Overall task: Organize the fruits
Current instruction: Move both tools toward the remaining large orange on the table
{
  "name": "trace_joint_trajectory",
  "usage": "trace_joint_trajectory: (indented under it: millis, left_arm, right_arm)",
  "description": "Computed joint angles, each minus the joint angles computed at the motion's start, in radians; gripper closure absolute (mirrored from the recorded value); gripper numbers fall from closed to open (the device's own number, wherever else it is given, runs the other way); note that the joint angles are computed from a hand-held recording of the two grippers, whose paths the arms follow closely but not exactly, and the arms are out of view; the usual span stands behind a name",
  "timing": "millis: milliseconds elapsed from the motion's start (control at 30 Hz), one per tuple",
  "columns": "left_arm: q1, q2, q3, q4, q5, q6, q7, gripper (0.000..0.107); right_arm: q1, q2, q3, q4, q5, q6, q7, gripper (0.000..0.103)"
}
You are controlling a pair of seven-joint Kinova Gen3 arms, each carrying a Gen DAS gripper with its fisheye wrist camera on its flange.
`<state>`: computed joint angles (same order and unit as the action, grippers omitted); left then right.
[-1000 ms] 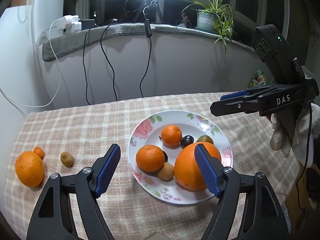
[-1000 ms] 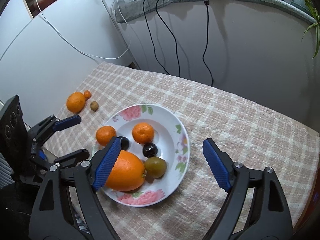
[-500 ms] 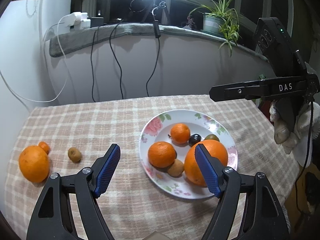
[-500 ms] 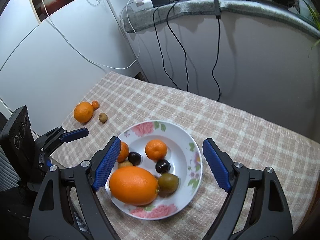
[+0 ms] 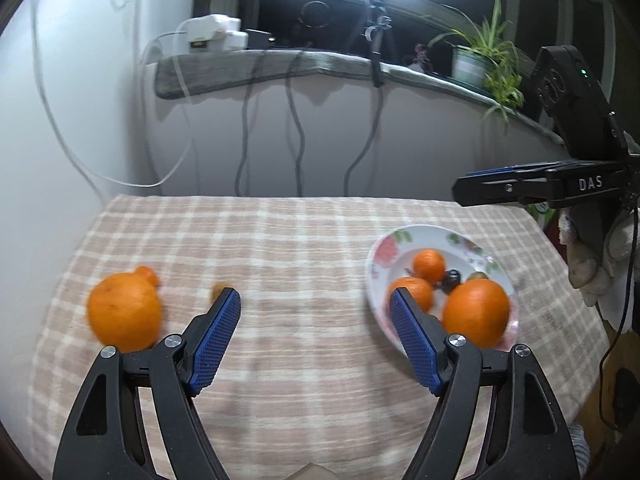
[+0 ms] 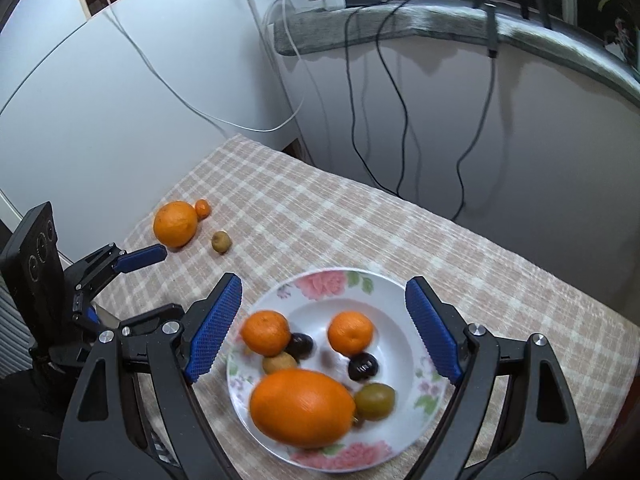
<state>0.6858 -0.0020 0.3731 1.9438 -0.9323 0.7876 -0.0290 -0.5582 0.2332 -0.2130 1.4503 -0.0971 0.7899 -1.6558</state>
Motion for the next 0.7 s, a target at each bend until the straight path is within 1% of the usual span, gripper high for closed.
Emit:
trace_joint_trajectory:
  millis: [167,400,567,700]
  left_arm:
    - [-0.029,-0.049,0.003,0.044,0.011,0.019,0.019,0.03]
    - [-0.108,-0.113,0.029,0.113,0.048,0.021,0.036,0.03]
    - [-0.174,-0.161,0.047,0.163,0.082,0.004,0.037,0.03]
    - [-0.23,-0.196,0.053,0.194,0.12,-0.016,0.013,0.03]
  right_arm:
    - [-0.021,0.045,-0.008,-0.064,-0.001,0.025,0.009,0.017]
    - [-0.067,0.12,-0.015,-0.171,-0.004,0.075,0.024,0.017]
    - [-0.112,0.178,-0.013,-0.258,0.003,0.12,0.025,0.017]
    - [-0.139,0.225,-0.012,-0.327,-0.007,0.154,0.022,0.017]
